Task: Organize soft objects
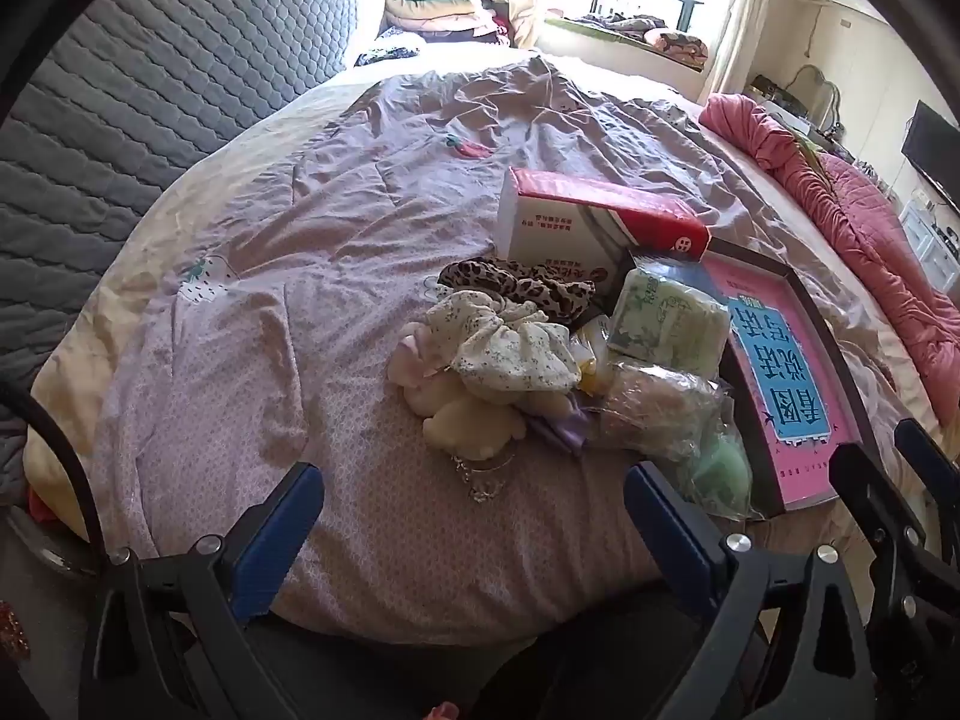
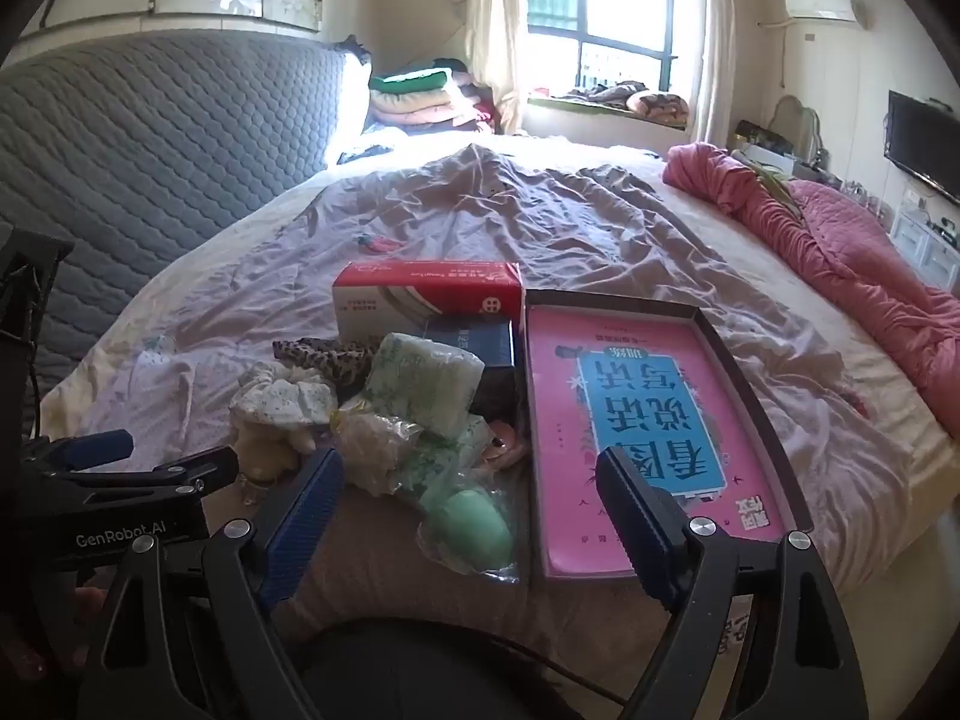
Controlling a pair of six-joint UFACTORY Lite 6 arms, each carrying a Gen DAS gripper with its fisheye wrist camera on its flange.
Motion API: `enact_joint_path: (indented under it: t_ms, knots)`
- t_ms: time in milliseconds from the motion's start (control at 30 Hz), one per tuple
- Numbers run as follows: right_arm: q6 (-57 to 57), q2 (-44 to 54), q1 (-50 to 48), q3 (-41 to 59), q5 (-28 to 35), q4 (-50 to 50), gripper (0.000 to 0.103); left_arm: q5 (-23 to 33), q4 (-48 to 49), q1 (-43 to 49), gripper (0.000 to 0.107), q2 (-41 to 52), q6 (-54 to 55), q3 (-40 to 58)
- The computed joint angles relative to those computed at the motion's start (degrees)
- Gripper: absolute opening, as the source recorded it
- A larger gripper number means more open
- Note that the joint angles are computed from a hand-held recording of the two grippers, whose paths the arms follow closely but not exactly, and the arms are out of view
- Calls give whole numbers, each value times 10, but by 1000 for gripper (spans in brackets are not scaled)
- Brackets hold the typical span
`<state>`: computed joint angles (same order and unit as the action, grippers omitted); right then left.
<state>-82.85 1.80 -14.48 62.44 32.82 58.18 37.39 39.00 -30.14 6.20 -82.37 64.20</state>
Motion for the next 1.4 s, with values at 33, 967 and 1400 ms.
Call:
enact_joint_path:
  t_ms: [33,967,1400]
  knots:
    - [8,3,2,2,-2,-6,87,-4,0,0,101,-2,0,-2]
    - [2,4,-23,3,15,1,87,74,18,-52,101,-4,-26,12]
    - [6,6,-19,3,12,-4,87,72,22,-56,101,0,-32,13]
